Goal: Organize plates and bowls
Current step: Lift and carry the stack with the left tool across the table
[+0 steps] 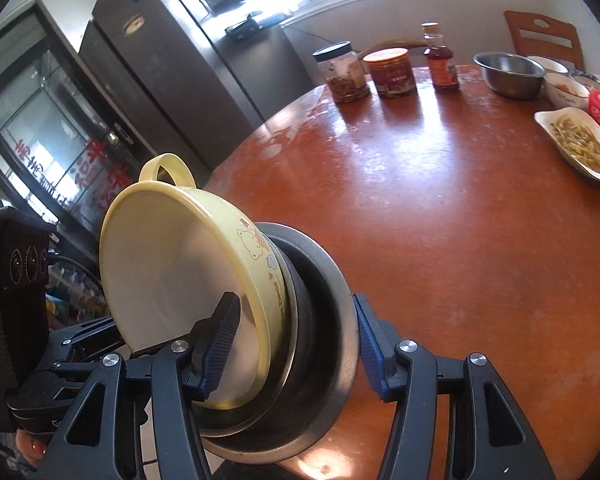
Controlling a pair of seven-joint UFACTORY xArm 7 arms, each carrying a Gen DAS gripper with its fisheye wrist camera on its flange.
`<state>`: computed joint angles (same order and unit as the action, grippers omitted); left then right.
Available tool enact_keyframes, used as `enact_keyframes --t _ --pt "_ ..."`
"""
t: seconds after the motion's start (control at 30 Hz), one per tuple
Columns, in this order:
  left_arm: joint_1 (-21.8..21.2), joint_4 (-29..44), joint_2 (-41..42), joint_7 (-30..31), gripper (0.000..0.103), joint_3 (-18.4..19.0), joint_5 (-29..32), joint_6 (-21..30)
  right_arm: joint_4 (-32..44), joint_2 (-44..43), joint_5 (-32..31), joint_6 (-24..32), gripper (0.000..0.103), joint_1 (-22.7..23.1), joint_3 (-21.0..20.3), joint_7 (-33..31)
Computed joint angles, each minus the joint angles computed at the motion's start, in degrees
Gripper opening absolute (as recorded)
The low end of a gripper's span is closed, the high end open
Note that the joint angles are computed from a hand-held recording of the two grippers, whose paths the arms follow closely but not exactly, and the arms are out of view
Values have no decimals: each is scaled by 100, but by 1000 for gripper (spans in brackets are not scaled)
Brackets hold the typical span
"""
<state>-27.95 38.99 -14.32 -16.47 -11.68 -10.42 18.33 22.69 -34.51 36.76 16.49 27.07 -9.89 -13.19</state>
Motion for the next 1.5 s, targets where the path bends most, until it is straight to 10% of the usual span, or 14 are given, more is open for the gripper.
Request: enact_keyframes --t 1.5 --pt "99 -485 80 361 56 234 -300 -180 299 946 760 -136 59 331 416 -311"
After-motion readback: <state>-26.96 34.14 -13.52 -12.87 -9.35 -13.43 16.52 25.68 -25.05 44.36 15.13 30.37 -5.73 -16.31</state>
